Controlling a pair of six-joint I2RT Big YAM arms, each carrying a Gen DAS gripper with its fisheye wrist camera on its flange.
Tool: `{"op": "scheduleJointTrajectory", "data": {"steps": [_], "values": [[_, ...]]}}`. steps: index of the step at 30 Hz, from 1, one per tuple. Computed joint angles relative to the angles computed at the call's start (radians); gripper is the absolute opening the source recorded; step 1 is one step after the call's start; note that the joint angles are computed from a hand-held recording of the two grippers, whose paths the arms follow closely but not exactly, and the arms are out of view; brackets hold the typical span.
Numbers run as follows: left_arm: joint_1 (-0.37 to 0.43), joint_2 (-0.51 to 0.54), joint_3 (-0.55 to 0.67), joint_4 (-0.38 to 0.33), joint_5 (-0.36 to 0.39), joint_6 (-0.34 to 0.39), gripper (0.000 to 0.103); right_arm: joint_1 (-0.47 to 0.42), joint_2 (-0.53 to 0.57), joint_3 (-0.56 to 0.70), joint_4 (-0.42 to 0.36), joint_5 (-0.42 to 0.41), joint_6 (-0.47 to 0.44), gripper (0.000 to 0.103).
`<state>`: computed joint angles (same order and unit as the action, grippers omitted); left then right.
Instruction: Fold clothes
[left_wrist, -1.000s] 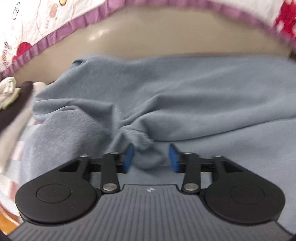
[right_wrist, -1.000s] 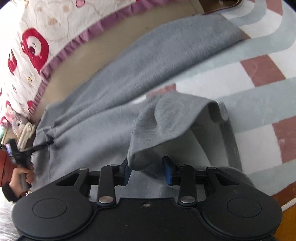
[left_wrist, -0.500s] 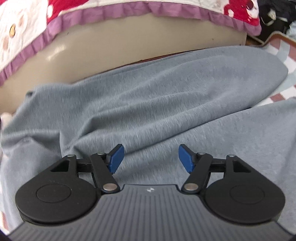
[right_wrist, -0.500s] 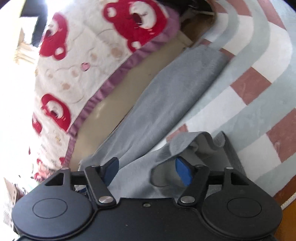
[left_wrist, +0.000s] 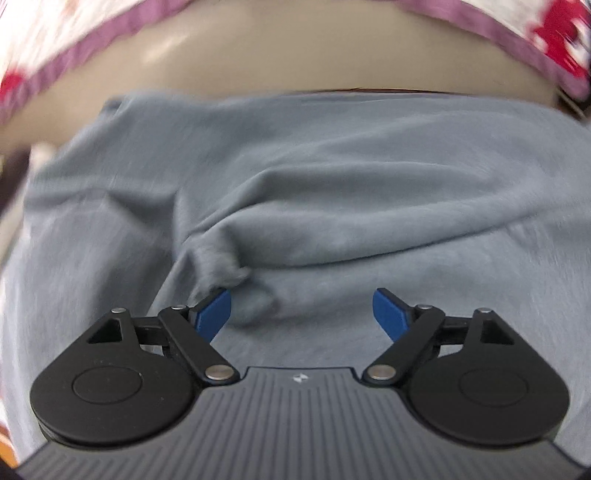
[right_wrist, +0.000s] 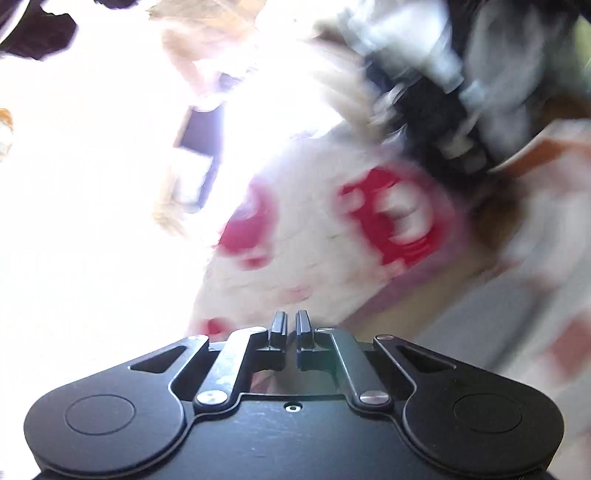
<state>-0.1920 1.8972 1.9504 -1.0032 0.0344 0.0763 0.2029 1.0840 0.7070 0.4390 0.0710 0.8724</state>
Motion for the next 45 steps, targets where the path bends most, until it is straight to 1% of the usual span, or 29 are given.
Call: {"op": "scheduleJointTrajectory", "data": {"steps": [2, 3, 5, 8, 9, 11, 12, 13, 14, 17, 19, 21, 23, 24, 26, 27, 28, 30, 31, 33, 35, 36, 37, 38, 39, 40, 41, 42, 45], "values": [[0.023, 0.02, 0.028, -0.038, 0.016, -0.071, 0.084, -0.01, -0.036, 0.027, -0.219, 0.048, -0.049, 0.004], [0.034, 0.032, 0.044, -0.058, 0.02, -0.105, 0.084, -0.012, -0.045, 0.041, -0.309, 0.067, -0.069, 0.003], [0.052, 0.042, 0.058, -0.073, 0.043, -0.16, 0.084, -0.003, -0.044, 0.062, -0.409, 0.068, -0.096, 0.003], [0.068, 0.043, 0.059, -0.064, 0.084, -0.198, 0.084, 0.009, -0.02, 0.126, -0.632, 0.099, -0.134, 0.01], [0.07, 0.042, 0.058, -0.057, 0.091, -0.202, 0.082, 0.013, -0.002, 0.142, -0.682, 0.102, -0.133, 0.014], [0.066, 0.052, 0.074, -0.064, 0.103, -0.19, 0.081, 0.023, 0.022, 0.167, -0.772, 0.107, -0.149, 0.03], [0.06, 0.058, 0.083, -0.071, 0.105, -0.183, 0.081, 0.032, 0.043, 0.191, -0.829, 0.127, -0.155, 0.044], [0.054, 0.069, 0.097, -0.08, 0.102, -0.173, 0.081, 0.042, 0.068, 0.219, -0.897, 0.159, -0.153, 0.048], [0.05, 0.085, 0.119, -0.096, 0.094, -0.163, 0.081, 0.048, 0.089, 0.24, -0.951, 0.184, -0.148, 0.048], [0.037, 0.146, 0.201, -0.161, 0.05, -0.183, 0.084, 0.043, 0.117, 0.25, -0.998, 0.204, -0.138, 0.051], [0.025, 0.177, 0.246, -0.2, 0.013, -0.182, 0.086, 0.041, 0.129, 0.256, -1.023, 0.2, -0.15, 0.056], [0.007, 0.179, 0.248, -0.202, -0.034, -0.112, 0.086, 0.041, 0.137, 0.262, -1.042, 0.185, -0.167, 0.057], [-0.003, 0.16, 0.213, -0.17, -0.051, -0.067, 0.086, 0.041, 0.142, 0.268, -1.062, 0.152, -0.152, 0.057], [-0.005, 0.146, 0.189, -0.151, -0.055, -0.067, 0.088, 0.042, 0.145, 0.271, -1.072, 0.143, -0.138, 0.058], [-0.002, 0.15, 0.187, -0.154, -0.05, -0.083, 0.088, 0.059, 0.147, 0.263, -1.075, 0.186, -0.065, 0.062], [0.001, 0.152, 0.188, -0.159, -0.04, -0.094, 0.088, 0.066, 0.146, 0.251, -1.061, 0.211, -0.022, 0.064], [0.003, 0.152, 0.186, -0.157, -0.034, -0.103, 0.088, 0.067, 0.148, 0.239, -1.044, 0.211, 0.016, 0.064], [0.0, 0.142, 0.17, -0.152, -0.045, -0.08, 0.088, 0.072, 0.152, 0.216, -1.01, 0.222, 0.077, 0.066], [-0.005, 0.144, 0.169, -0.151, -0.058, -0.056, 0.088, 0.087, 0.153, 0.212, -0.995, 0.25, 0.064, 0.066], [-0.014, 0.138, 0.156, -0.137, -0.083, -0.016, 0.088, 0.107, 0.164, 0.213, -0.975, 0.246, 0.01, 0.068], [-0.015, 0.152, 0.174, -0.141, -0.081, -0.021, 0.089, 0.124, 0.178, 0.213, -0.941, 0.236, -0.059, 0.066], [-0.01, 0.159, 0.184, -0.149, -0.067, -0.043, 0.09, 0.133, 0.186, 0.215, -0.925, 0.238, -0.095, 0.04], [-0.006, 0.165, 0.194, -0.156, -0.053, -0.061, 0.09, 0.144, 0.19, 0.216, -0.909, 0.263, -0.124, 0.006], [-0.003, 0.164, 0.193, -0.155, -0.047, -0.059, 0.089, 0.151, 0.182, 0.207, -0.878, 0.292, -0.135, 0.007], [-0.001, 0.159, 0.188, -0.15, -0.045, -0.055, 0.077, 0.159, 0.168, 0.193, -0.834, 0.326, -0.148, 0.007], [-0.005, 0.138, 0.154, -0.108, -0.074, -0.042, 0.064, 0.168, 0.141, 0.169, -0.764, 0.364, -0.164, 0.007], [-0.011, 0.115, 0.12, -0.065, -0.106, -0.027, 0.028, 0.171, 0.119, 0.159, -0.721, 0.386, -0.181, 0.007], [-0.019, 0.083, 0.074, -0.008, -0.153, -0.004, 0.008, 0.173, 0.103, 0.16, -0.696, 0.404, -0.204, 0.007], [-0.026, 0.01, -0.017, 0.118, -0.158, 0.025, 0.006, 0.166, 0.083, 0.199, -0.646, 0.426, -0.34, 0.006]]}}
